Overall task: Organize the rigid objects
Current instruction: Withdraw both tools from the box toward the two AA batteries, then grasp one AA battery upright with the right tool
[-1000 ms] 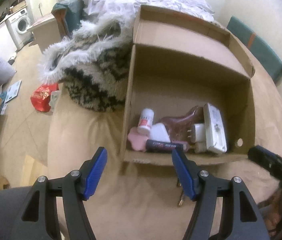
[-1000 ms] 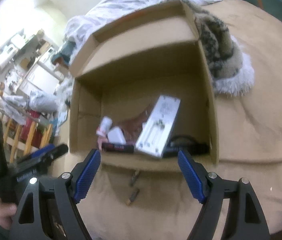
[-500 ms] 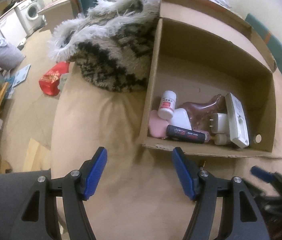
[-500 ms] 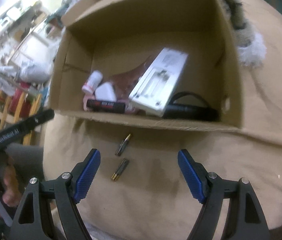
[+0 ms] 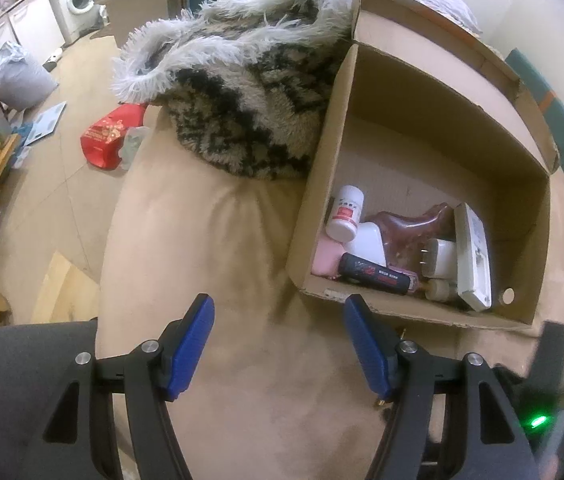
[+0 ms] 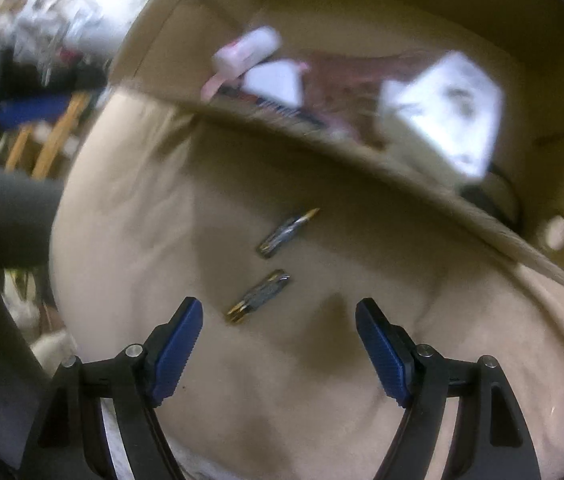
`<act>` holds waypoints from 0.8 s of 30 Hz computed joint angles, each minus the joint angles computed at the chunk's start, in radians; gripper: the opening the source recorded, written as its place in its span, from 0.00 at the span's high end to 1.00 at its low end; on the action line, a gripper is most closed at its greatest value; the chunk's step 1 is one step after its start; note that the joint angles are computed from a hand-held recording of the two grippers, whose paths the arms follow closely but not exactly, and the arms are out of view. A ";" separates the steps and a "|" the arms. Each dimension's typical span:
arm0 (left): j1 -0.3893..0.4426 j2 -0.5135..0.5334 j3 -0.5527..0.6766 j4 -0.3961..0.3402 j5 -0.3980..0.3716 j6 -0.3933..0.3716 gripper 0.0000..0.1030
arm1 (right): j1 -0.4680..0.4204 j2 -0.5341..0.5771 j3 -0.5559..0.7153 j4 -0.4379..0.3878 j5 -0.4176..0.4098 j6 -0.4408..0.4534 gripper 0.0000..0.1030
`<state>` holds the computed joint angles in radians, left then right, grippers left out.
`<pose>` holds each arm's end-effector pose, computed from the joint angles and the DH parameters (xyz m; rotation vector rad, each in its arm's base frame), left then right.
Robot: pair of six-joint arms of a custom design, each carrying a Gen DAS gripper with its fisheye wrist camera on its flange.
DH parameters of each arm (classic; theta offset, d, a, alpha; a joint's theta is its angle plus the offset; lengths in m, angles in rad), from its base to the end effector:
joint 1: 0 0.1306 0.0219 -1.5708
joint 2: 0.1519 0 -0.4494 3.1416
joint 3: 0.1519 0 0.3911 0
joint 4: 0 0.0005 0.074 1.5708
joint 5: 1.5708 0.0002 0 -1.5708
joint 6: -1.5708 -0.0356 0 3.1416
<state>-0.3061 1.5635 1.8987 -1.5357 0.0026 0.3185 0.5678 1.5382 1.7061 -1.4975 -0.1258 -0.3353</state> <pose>0.4723 -0.1499 0.6017 -0.0166 2.7853 -0.1638 0.4084 0.2652 0.5360 -0.3660 2.9394 0.3245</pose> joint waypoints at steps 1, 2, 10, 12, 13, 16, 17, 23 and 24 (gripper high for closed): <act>0.001 0.001 0.002 -0.002 0.007 0.001 0.37 | 0.009 0.010 0.005 -0.008 0.011 0.022 0.18; 0.001 0.003 0.006 -0.006 0.017 0.002 0.37 | 0.018 0.021 0.009 -0.016 0.020 0.044 0.18; -0.003 0.007 0.016 -0.013 0.053 0.013 0.37 | 0.037 0.047 0.017 -0.039 0.046 0.193 0.40; -0.002 0.008 0.018 -0.014 0.060 0.016 0.37 | 0.032 0.043 0.015 -0.029 0.038 0.200 0.54; -0.002 0.008 0.017 -0.014 0.062 0.017 0.37 | 0.034 0.042 0.016 -0.026 0.037 0.206 0.65; -0.001 0.009 0.018 -0.014 0.062 0.015 0.37 | 0.032 0.040 0.025 -0.029 0.043 0.238 0.79; -0.002 0.009 0.017 -0.015 0.060 0.013 0.37 | 0.034 0.039 0.027 -0.031 0.046 0.242 0.83; -0.011 0.012 0.001 -0.025 0.061 -0.003 0.37 | 0.010 0.029 0.017 -0.035 0.005 0.187 0.89; -0.013 0.012 -0.002 -0.025 0.060 -0.001 0.37 | 0.008 0.029 0.015 -0.043 0.002 0.174 0.89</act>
